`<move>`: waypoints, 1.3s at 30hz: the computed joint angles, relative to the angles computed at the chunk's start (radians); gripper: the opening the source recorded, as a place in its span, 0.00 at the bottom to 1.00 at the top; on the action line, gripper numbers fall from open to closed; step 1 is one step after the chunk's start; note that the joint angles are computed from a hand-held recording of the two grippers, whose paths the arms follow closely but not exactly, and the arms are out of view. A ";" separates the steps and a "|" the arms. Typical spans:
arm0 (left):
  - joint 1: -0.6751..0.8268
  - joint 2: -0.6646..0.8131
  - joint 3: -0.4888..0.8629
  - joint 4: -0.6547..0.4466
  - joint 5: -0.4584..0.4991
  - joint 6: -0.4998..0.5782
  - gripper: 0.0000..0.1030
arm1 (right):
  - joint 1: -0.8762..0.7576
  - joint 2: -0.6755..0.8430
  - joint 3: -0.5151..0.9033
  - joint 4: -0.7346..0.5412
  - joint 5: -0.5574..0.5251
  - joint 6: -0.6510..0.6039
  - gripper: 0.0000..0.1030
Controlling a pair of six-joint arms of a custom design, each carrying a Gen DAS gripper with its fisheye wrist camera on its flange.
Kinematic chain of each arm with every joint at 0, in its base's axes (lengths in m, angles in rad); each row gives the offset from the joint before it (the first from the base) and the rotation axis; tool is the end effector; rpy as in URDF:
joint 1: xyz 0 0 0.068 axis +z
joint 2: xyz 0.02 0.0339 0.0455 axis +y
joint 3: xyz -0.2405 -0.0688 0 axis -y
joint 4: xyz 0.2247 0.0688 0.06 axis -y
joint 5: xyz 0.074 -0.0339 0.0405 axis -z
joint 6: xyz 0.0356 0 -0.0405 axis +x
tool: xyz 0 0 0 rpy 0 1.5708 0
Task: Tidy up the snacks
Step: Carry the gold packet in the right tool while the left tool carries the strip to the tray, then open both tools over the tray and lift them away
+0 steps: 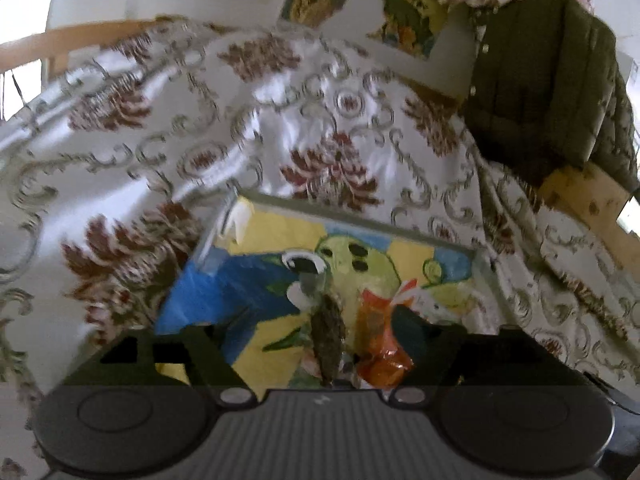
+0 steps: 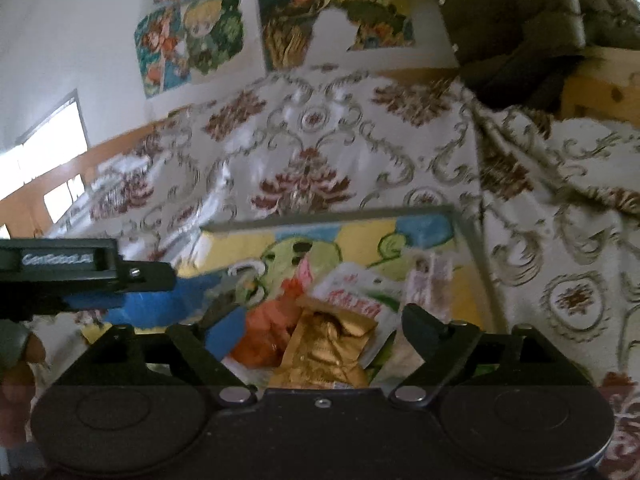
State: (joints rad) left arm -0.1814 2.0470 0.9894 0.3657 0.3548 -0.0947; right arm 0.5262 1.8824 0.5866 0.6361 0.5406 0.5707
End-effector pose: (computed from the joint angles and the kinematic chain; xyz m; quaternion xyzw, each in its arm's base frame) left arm 0.3671 -0.0799 0.0924 0.1136 0.8867 -0.2158 0.3928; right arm 0.2644 0.1324 0.0784 0.1367 0.8626 0.0164 0.4868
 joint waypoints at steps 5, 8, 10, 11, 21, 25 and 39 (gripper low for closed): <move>0.032 -0.154 -0.148 0.079 -0.010 -0.014 0.98 | 0.055 -0.172 -0.083 -0.054 0.093 0.026 0.96; 0.051 -0.250 -0.236 0.117 -0.018 -0.015 1.00 | 0.100 -0.272 -0.119 -0.103 0.158 0.031 0.99; 0.067 -0.316 -0.303 0.149 -0.020 -0.014 1.00 | 0.135 -0.344 -0.140 -0.149 0.199 0.038 0.99; 0.073 -0.343 -0.330 0.162 -0.021 -0.010 1.00 | 0.154 -0.375 -0.147 -0.176 0.222 0.049 0.99; 0.167 -0.660 -0.620 0.202 0.038 0.061 1.00 | 0.456 -0.601 -0.124 -0.617 0.507 0.295 0.99; 0.241 -0.797 -0.700 0.123 0.109 0.132 1.00 | 0.597 -0.591 -0.052 -0.844 0.604 0.473 0.99; 0.592 -1.126 -0.783 -0.285 0.375 0.436 1.00 | 0.936 -0.284 0.282 -1.597 0.672 1.227 0.99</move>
